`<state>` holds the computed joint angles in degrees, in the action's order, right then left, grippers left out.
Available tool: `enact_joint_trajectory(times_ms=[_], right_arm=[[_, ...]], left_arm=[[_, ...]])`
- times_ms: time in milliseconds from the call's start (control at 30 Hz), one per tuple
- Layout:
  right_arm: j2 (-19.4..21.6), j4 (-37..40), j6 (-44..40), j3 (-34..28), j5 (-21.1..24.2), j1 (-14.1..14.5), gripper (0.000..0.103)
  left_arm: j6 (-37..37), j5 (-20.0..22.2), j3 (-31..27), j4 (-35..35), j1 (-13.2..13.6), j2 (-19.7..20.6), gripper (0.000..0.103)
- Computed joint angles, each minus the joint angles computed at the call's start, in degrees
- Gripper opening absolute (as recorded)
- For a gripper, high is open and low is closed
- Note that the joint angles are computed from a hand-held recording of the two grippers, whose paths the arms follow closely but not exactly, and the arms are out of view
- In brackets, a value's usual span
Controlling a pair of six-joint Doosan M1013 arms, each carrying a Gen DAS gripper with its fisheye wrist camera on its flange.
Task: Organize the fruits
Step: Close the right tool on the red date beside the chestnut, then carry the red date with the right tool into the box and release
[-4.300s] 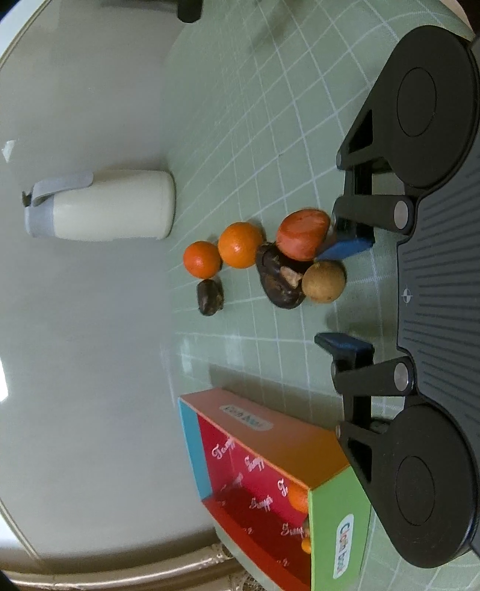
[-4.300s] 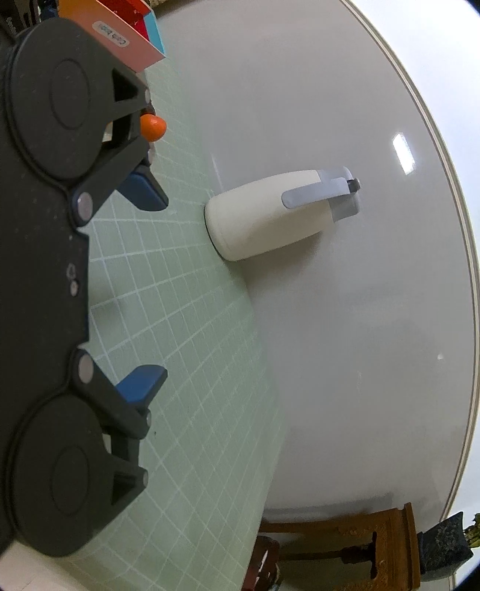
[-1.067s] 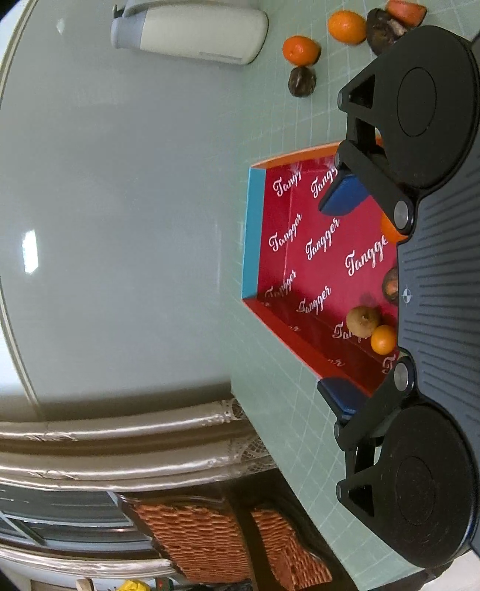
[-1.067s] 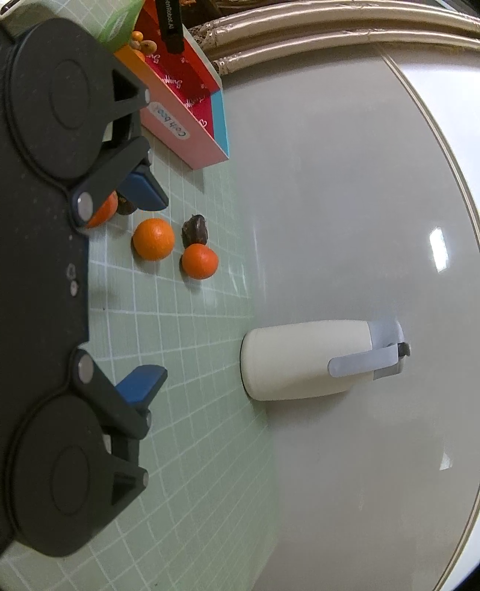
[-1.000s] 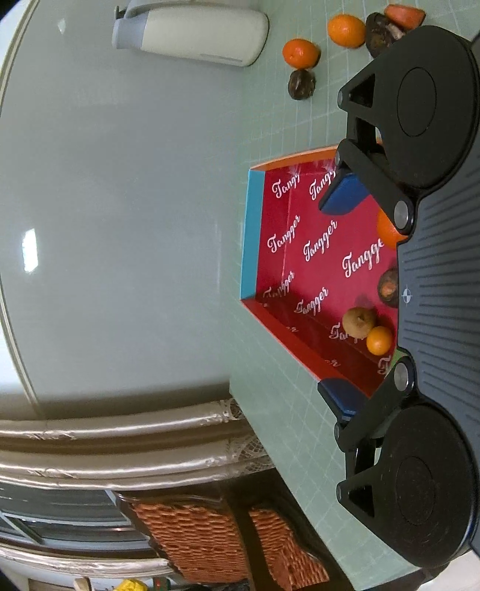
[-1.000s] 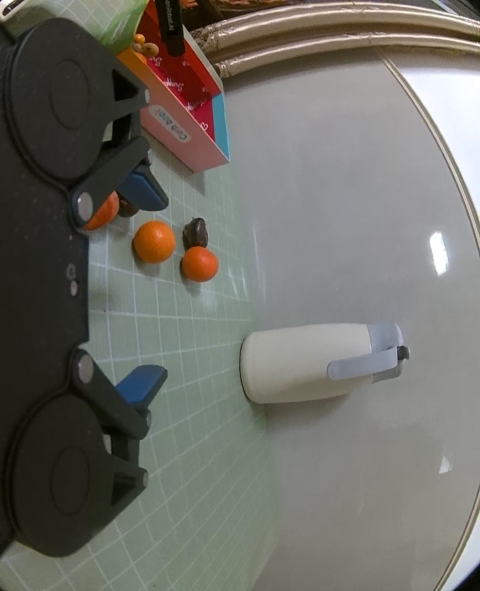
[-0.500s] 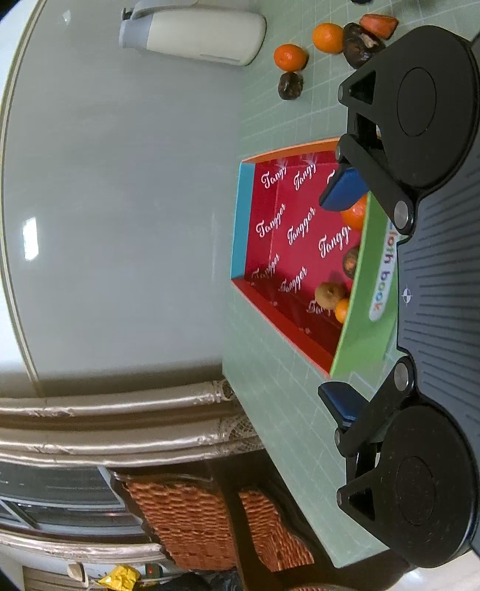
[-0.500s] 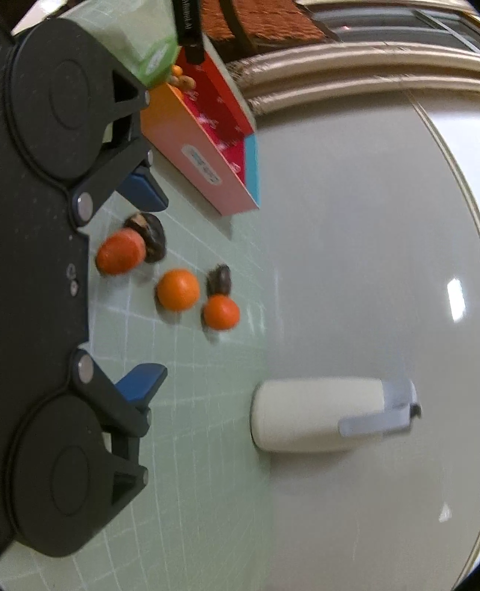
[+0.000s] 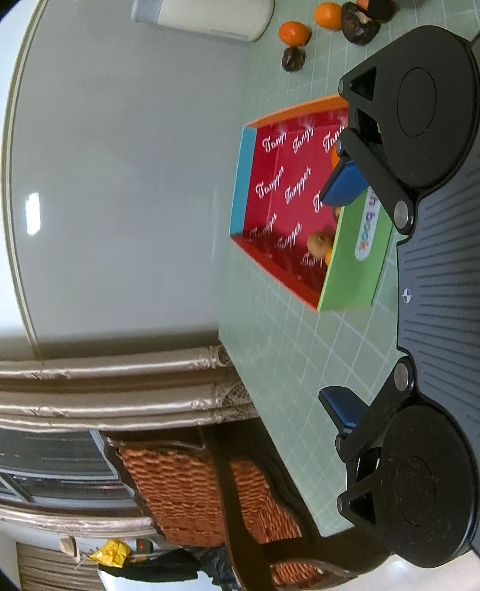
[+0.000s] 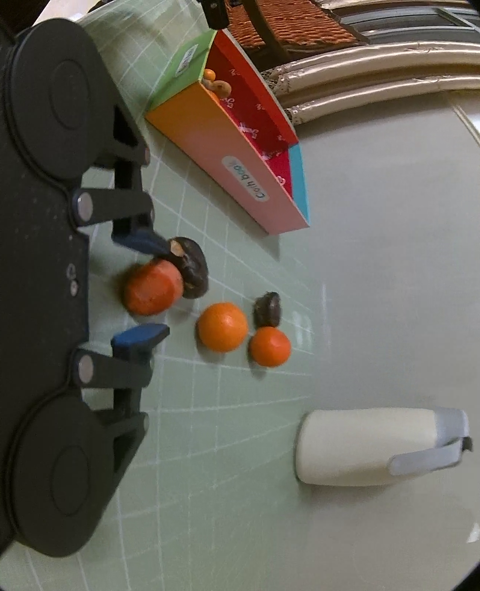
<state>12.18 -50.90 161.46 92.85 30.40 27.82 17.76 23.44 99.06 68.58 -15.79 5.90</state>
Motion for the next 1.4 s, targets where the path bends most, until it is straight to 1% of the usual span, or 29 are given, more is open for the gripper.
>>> enact_joint_trajectory(times_ms=[67, 100, 233, 367, 567, 767, 1133, 1333, 1400], right_arm=[[0.45, 0.91, -1.34, -0.51, 0.61, 0.1, 0.036], [0.6, 0.07, -0.94, -0.65, 1.15, 0.32, 0.033], [0.34, -0.21, -0.26, -0.27, 0.65, 0.4, 0.032], [0.13, -4.53, 3.74, 0.1, 0.74, 0.77, 0.032], [-0.49, -13.52, 11.95, 1.06, 0.35, 1.35, 0.032], [-0.14, -17.26, 14.23, 0.74, -0.65, 1.92, 0.032], [1.18, -21.2, 16.39, -0.86, -4.39, 2.57, 0.032], [2.08, -24.3, 18.05, -2.04, -7.04, 3.06, 0.032], [2.44, -23.69, 17.14, -2.62, -8.09, 3.15, 0.032]], left_arm=[[-0.18, 0.39, -0.03, 0.01, 0.23, 0.04, 0.103], [-0.38, 0.49, 0.02, 0.05, 0.37, 0.0, 0.103], [-1.06, 0.92, 0.05, 0.14, 0.8, 0.01, 0.103], [-1.96, 1.26, 0.17, 0.39, 0.97, -0.04, 0.103], [-3.18, 2.66, 0.43, 1.48, 1.28, -0.1, 0.103], [-2.86, 4.09, 0.57, -0.03, 2.24, -0.29, 0.103], [-4.03, 6.29, 1.13, -0.65, 4.33, -0.49, 0.103], [-2.91, 6.58, 1.12, -4.13, 5.89, -0.55, 0.103], [-2.57, 6.56, 1.1, -5.04, 6.23, -0.5, 0.103]])
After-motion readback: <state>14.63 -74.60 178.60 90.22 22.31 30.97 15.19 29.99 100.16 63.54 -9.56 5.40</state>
